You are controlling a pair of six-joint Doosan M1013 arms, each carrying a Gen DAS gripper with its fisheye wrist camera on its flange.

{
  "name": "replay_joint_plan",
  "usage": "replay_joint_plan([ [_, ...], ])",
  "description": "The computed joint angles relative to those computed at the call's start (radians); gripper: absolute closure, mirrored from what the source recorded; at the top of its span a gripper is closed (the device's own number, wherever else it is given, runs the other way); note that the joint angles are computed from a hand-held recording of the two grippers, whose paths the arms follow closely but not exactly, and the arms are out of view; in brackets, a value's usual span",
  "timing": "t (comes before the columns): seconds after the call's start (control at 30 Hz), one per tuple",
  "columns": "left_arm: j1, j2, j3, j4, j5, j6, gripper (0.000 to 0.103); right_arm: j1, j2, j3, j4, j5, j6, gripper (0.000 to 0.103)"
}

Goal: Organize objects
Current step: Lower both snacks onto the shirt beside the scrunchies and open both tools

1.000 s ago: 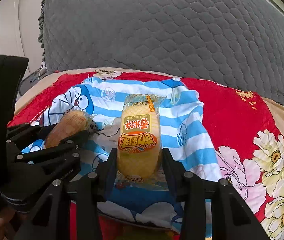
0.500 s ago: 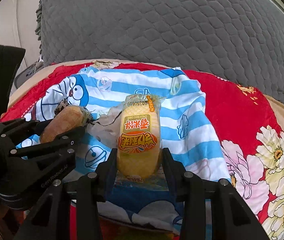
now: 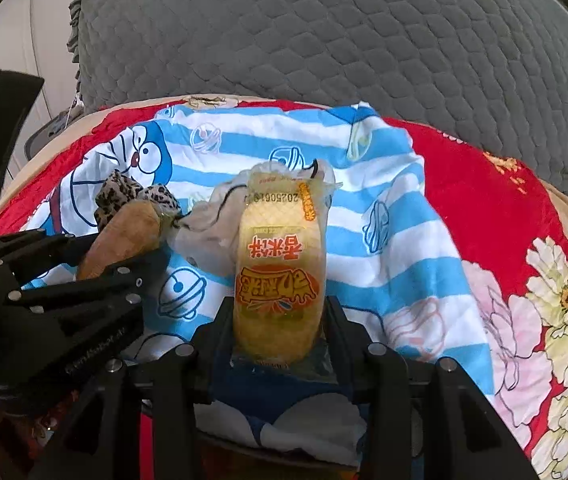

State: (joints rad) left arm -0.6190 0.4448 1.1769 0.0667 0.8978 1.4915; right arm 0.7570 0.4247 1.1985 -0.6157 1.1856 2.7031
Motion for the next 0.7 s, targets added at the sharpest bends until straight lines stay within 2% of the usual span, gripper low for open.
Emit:
replay_joint_plan([
  [0.5, 0.003, 0.007, -0.004, -0.013, 0.020, 0.017, 0.060, -0.003, 0.002, 0.002, 0.014, 0.000, -0.003, 0.059],
  [0.7, 0.006, 0.008, -0.004, -0.028, 0.030, 0.021, 0.053, -0.004, 0.003, 0.002, 0.017, 0.002, -0.005, 0.059],
])
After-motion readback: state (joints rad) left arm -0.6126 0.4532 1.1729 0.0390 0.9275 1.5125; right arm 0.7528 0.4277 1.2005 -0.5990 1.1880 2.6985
